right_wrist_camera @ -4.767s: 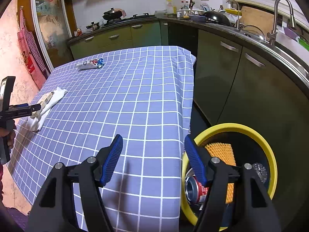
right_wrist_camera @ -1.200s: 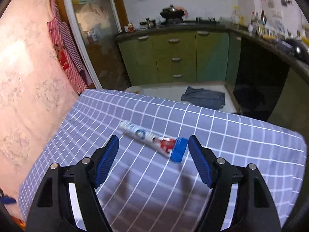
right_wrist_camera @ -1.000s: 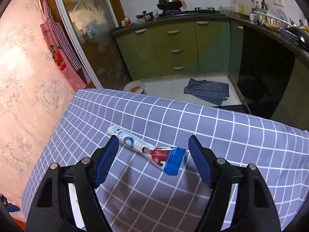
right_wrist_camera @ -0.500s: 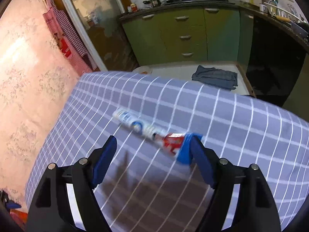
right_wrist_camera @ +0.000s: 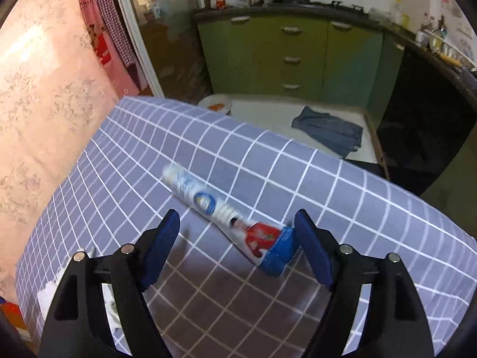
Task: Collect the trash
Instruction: 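Reach the right tool to the white tube and grasp it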
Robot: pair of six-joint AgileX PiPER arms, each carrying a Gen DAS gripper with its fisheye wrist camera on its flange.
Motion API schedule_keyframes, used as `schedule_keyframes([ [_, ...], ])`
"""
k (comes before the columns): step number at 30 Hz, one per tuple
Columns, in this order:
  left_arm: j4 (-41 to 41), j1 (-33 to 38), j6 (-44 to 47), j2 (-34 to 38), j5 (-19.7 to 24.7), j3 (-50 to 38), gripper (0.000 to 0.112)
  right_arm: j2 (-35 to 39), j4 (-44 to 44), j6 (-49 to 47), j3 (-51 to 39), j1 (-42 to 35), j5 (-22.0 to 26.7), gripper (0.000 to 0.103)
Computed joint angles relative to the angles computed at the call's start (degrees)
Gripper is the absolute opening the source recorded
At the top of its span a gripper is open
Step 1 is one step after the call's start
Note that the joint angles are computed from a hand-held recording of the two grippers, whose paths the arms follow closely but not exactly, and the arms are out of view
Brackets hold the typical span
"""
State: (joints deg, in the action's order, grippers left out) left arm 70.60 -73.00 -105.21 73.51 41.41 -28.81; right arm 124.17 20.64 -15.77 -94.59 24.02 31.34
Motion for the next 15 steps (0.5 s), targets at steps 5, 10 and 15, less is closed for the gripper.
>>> schedule_keyframes([
  [5, -0.5, 0.9, 0.5, 0.1, -0.2, 0.1, 0.087, 1.1, 1.0, -2.2, -1.2, -0.1, 2.9, 0.075],
  [10, 0.2, 1.3, -0.3, 1.1, -1.4, 0.2, 0.087, -2.1, 0.7, -3.3, 2.5, 3.0, 2.6, 0.075],
  [15, 1.2, 1.5, -1.2, 1.8, -2.3, 0.2, 0.087, -1.1, -9.4, 8.6, 0.8, 6.3, 0.5, 0.074],
])
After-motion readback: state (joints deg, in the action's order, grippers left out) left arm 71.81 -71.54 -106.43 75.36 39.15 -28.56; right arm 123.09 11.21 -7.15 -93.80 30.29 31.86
